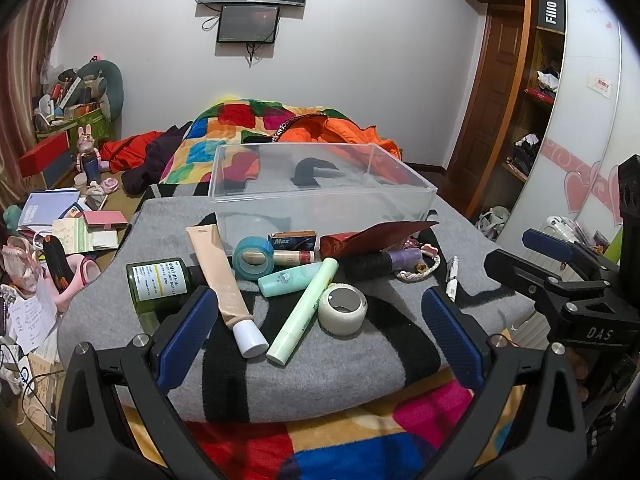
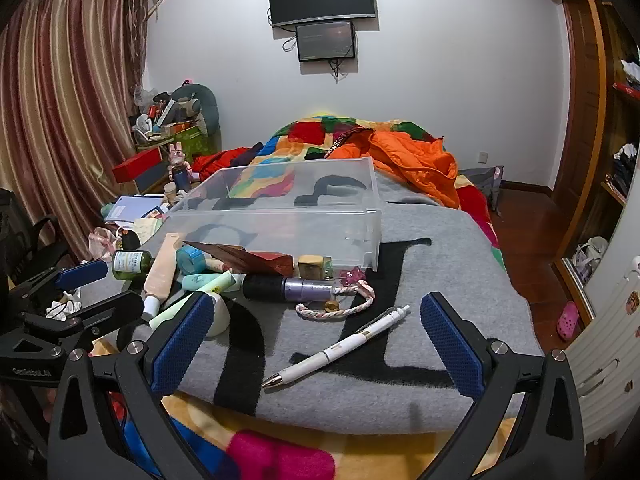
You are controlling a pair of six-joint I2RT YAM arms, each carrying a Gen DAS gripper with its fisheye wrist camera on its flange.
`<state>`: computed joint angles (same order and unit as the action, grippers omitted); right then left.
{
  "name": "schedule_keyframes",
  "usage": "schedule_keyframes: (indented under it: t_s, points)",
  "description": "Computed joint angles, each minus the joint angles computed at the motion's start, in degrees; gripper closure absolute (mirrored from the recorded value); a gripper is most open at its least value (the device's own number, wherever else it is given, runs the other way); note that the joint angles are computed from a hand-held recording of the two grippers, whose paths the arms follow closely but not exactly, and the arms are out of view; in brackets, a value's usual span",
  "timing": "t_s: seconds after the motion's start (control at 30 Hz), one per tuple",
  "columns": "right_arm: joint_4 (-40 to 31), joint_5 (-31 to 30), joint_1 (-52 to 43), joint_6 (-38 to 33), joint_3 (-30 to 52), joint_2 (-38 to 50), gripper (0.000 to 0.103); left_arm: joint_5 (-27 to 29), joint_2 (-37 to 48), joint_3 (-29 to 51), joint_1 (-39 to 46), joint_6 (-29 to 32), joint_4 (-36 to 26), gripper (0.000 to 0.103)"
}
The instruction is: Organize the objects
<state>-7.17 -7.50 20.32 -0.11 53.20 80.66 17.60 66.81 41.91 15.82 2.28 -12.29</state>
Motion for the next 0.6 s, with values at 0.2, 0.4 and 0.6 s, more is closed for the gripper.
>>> schedule_keyframes:
  t_s: [0.2, 0.4, 0.6]
  points:
    - [-0.1, 0.0, 0.4, -0.3, -0.3, -0.4, 0.0, -0.1, 0.4, -0.1, -0.1, -0.3, 0.4, 0.0]
    - [-0.3, 0.1, 0.6, -0.2, -0.2, -0.4, 0.0, -0.1, 0.5, -0.1, -0.2, -0.2, 0.5, 0.0]
    - [-0.4, 0.1, 0.6, -0.2, -0.2, -0.3, 0.0, 0.2, 0.7, -0.3, -0.1, -0.4, 0.7, 0.0]
